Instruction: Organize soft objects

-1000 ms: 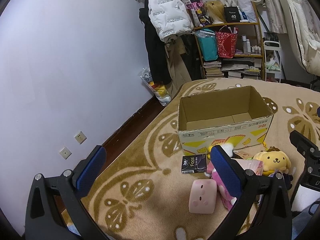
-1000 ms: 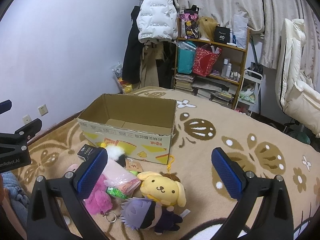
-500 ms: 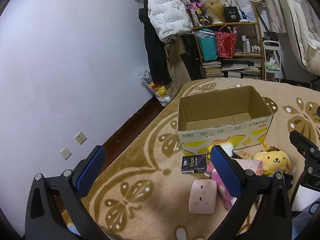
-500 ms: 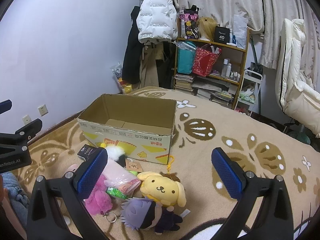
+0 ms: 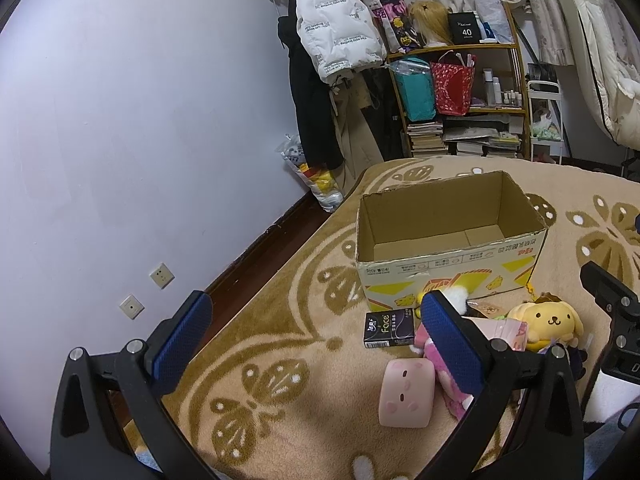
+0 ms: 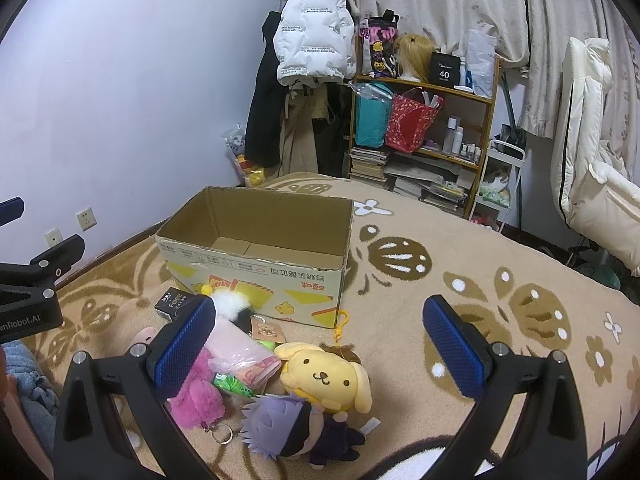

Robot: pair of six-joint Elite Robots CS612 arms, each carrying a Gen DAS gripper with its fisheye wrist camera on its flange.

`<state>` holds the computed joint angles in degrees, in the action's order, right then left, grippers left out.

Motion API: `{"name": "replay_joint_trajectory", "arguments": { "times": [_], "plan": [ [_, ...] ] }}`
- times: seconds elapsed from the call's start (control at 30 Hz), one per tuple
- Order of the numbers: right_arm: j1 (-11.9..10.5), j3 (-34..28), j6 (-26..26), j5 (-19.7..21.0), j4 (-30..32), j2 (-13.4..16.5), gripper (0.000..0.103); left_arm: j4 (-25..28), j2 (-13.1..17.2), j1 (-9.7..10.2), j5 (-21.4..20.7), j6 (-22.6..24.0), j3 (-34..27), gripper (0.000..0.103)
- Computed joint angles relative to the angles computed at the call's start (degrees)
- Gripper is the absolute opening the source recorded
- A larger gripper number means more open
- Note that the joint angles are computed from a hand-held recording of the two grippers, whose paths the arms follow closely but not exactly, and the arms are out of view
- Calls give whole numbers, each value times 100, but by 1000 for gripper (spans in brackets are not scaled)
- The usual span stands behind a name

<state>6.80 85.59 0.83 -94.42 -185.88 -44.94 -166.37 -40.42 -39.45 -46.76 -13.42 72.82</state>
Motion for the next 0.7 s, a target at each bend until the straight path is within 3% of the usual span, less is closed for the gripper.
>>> {"name": "replay_joint_trajectory", "arguments": {
  "times": [0.4,0.7],
  "plan": [
    [-7,-7,91,50,144,9,103,117,18,11,-71,-61,-32,103],
    [-59,-104,298,216,810,3,103,644,77,100,-480,-194,-211,103]
  ]
}}
